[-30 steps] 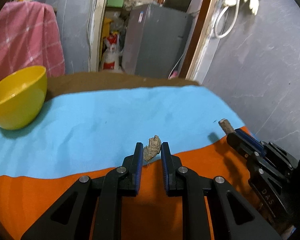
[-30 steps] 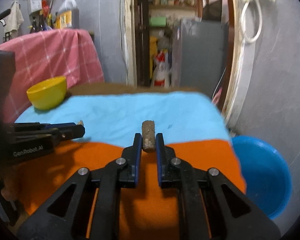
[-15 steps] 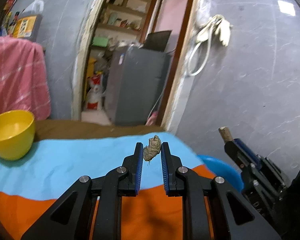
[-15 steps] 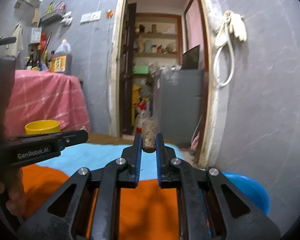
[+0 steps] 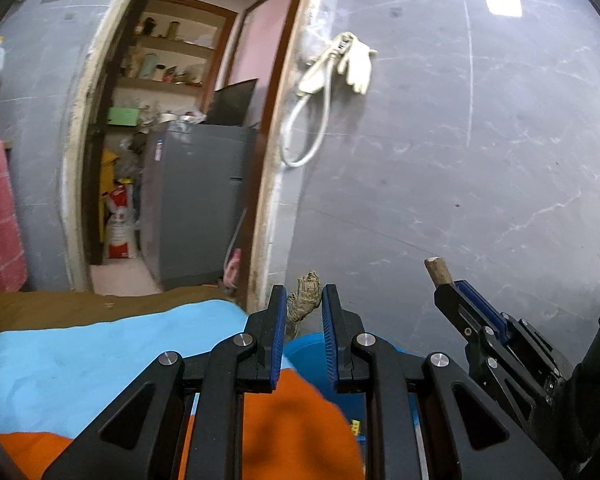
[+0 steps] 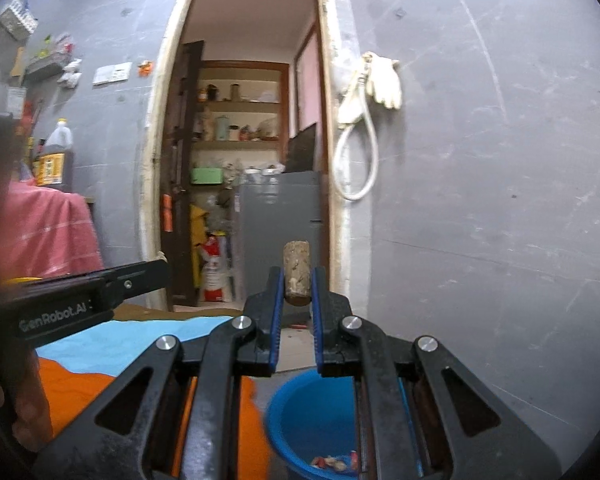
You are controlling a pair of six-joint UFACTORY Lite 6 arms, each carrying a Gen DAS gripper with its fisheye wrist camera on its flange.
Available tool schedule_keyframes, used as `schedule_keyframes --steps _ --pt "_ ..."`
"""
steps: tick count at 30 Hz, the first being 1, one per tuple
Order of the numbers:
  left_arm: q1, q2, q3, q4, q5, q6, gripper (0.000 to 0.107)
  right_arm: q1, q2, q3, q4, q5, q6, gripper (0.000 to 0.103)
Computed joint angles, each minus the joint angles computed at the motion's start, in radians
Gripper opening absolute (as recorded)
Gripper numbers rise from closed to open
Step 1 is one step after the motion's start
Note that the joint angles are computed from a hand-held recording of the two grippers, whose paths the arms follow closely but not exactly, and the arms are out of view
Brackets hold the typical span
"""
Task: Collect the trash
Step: 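Lift both held scraps and carry them over the blue bucket, then open both grippers over the bucket to drop the scraps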
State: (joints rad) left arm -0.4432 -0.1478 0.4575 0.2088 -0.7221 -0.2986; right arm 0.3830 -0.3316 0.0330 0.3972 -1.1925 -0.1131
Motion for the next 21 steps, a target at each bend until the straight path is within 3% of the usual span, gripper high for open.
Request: schedule_keyframes --steps 10,21 --pt "-0.137 0.232 0.178 -0.076 0.062 0.039 0.015 -0.299 0.057 0.024 -0.209 0.113 0.12 0.03" --pt "-0.155 0.478 0.388 -0.011 0.17 -0.058 0.015 -0.438 0.215 0.125 -0.343 0.204 0.192 0.03"
